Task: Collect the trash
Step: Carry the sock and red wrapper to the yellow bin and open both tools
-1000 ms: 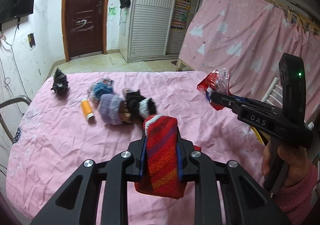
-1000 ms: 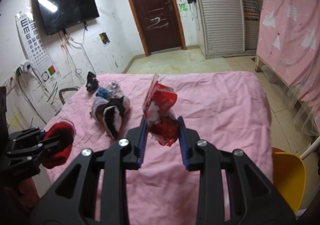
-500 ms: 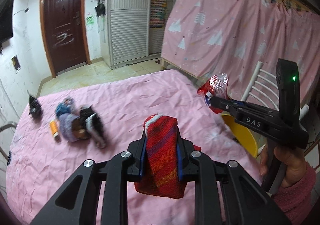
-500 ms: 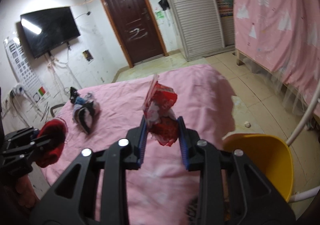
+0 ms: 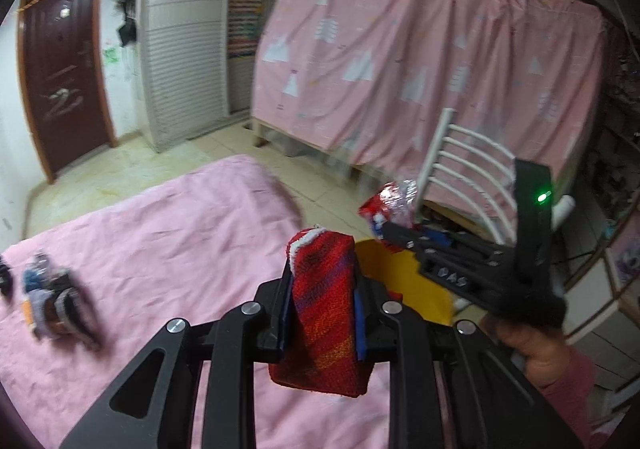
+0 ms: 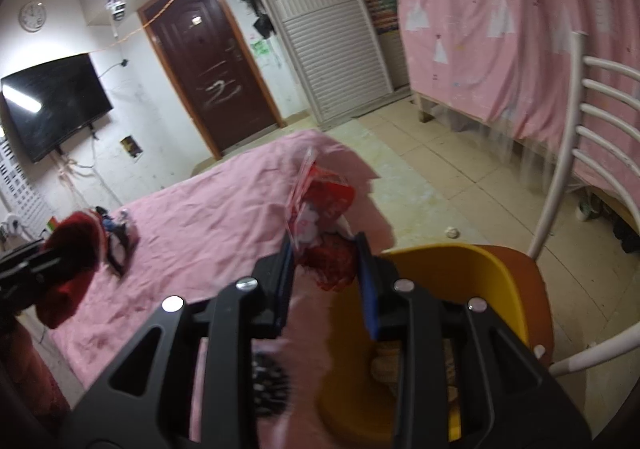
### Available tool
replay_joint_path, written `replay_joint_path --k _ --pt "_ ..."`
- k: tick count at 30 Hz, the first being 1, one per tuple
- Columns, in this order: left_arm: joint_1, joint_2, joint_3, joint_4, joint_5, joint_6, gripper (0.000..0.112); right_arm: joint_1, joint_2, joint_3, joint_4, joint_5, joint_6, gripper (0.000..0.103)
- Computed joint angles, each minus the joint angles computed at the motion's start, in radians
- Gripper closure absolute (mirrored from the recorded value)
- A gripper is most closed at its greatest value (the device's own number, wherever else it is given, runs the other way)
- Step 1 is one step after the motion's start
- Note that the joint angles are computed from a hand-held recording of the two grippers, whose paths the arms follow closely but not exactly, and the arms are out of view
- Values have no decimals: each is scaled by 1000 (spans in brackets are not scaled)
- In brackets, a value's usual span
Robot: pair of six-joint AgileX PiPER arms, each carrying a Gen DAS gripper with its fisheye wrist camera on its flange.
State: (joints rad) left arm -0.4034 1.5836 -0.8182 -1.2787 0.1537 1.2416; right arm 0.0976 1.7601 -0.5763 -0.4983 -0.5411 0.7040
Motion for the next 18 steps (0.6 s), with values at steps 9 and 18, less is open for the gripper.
replay_joint_path --k 9,18 --pt "-56 171 -190 230 112 -300 99 -101 35 23 19 -28 -39 75" --pt "-129 311 -327 465 76 -568 88 -172 82 5 -29 -51 8 60"
